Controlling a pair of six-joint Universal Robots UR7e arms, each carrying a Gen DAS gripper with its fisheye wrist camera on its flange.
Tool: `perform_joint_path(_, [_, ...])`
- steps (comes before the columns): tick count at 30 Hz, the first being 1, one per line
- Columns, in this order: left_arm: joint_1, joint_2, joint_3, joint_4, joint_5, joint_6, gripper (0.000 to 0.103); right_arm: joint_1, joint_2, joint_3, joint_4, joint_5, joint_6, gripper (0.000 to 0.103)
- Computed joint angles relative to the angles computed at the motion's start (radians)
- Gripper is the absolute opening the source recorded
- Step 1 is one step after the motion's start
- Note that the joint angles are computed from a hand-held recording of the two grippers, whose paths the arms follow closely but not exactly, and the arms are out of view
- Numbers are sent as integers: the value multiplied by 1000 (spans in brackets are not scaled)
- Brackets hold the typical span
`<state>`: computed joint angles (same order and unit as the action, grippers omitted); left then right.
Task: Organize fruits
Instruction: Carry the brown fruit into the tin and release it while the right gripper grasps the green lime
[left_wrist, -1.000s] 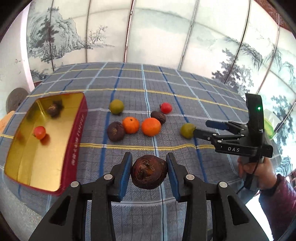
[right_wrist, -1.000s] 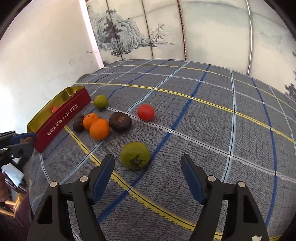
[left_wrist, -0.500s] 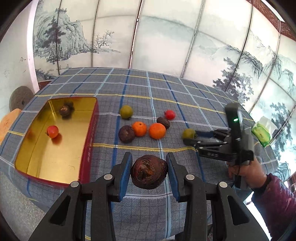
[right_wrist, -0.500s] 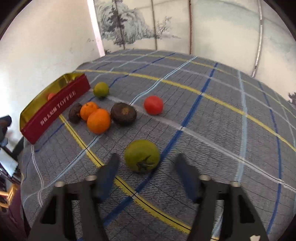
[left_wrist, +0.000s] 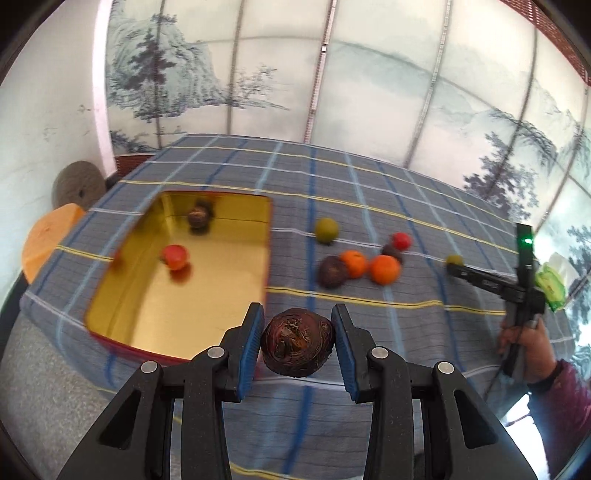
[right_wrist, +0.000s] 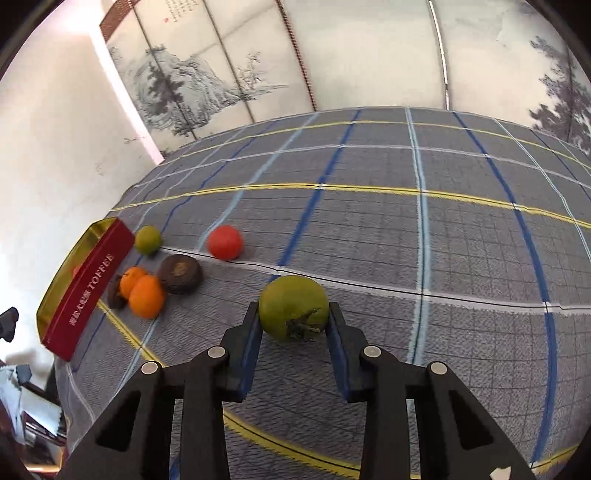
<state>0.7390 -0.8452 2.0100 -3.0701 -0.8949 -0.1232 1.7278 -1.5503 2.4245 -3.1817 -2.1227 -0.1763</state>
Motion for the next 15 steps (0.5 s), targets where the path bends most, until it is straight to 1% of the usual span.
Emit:
perform_joint_path(3, [26,-2,-10,-17,38,25,39,16,17,-8,4,-30,-4,31])
perform_joint_path(5, [48,-4,-23,-17,45,37,39,23,27,-15,14,-44,-3,31])
perform_joint_path(7, [74,4,-44,-21,63,55,39,21,28,-19,24,-48,-4,31])
perform_joint_path(9, [97,14,-67,-8,69,69,39,17,27,-20,29,-50,-3,31])
perform_joint_path(11, [121,31,-95,14,90,78,39,15,27,-21,35,-49,1,31])
perform_joint_path(15, [149,61,-131,25,110,102,39,19,32,-23,35,-61,-3,32])
